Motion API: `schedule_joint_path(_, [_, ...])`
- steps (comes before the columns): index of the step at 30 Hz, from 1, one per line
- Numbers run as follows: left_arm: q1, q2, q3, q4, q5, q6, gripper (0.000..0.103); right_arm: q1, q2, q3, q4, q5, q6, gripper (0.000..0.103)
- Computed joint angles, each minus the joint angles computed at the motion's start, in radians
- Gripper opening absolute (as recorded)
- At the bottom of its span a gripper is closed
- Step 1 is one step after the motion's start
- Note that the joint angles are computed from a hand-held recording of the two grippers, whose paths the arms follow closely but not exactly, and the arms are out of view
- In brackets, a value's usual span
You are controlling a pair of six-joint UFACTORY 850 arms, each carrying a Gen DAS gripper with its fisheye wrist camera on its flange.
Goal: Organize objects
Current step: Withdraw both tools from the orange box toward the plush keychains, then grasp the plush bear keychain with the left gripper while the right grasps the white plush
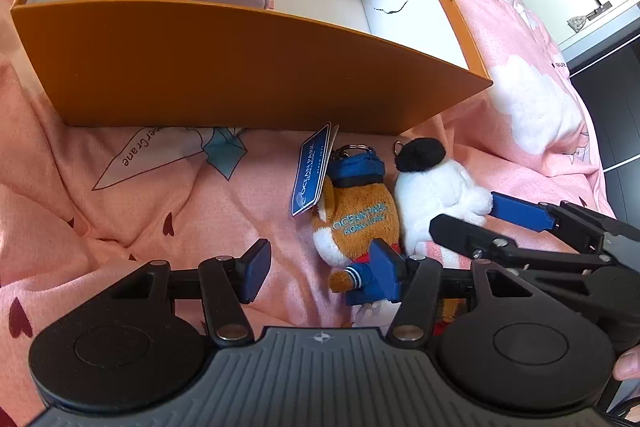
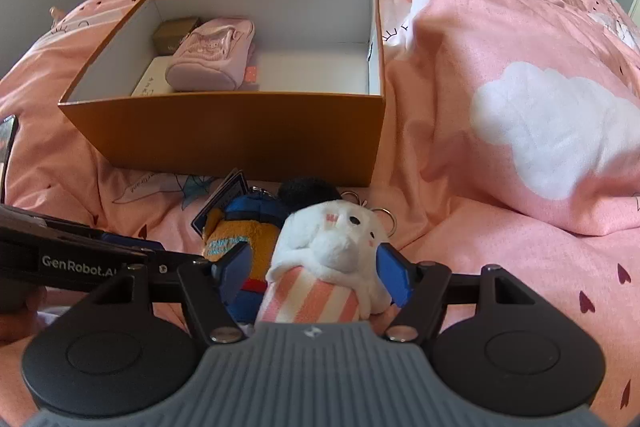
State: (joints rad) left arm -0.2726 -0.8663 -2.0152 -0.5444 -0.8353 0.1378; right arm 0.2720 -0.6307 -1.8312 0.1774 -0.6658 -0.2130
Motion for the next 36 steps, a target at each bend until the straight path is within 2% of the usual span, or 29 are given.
schedule_joint_path(9, [0.009, 0.012, 0.019, -0.011, -0.007, -0.001, 0.064, 0.011, -0.028, -0.023, -0.082, -0.031, 0.022, 0.071])
schedule_joint_path(11, [0.007, -0.008, -0.017, -0.013, -0.025, -0.013, 0.064, 0.011, -0.031, -0.024, -0.105, -0.026, 0.035, 0.065])
schedule_joint_path(24, [-0.006, -0.123, -0.156, -0.084, -0.139, -0.056, 0.068, -0.053, 0.008, 0.010, 0.045, -0.039, -0.010, 0.057])
schedule_joint_path(31, [-0.011, -0.172, -0.211, -0.103, -0.161, -0.101, 0.068, -0.066, -0.012, -0.012, 0.087, -0.061, -0.036, 0.057])
schedule_joint_path(36, [-0.017, -0.189, -0.224, -0.105, -0.160, -0.114, 0.062, -0.072, -0.027, -0.027, 0.112, -0.076, -0.051, 0.058])
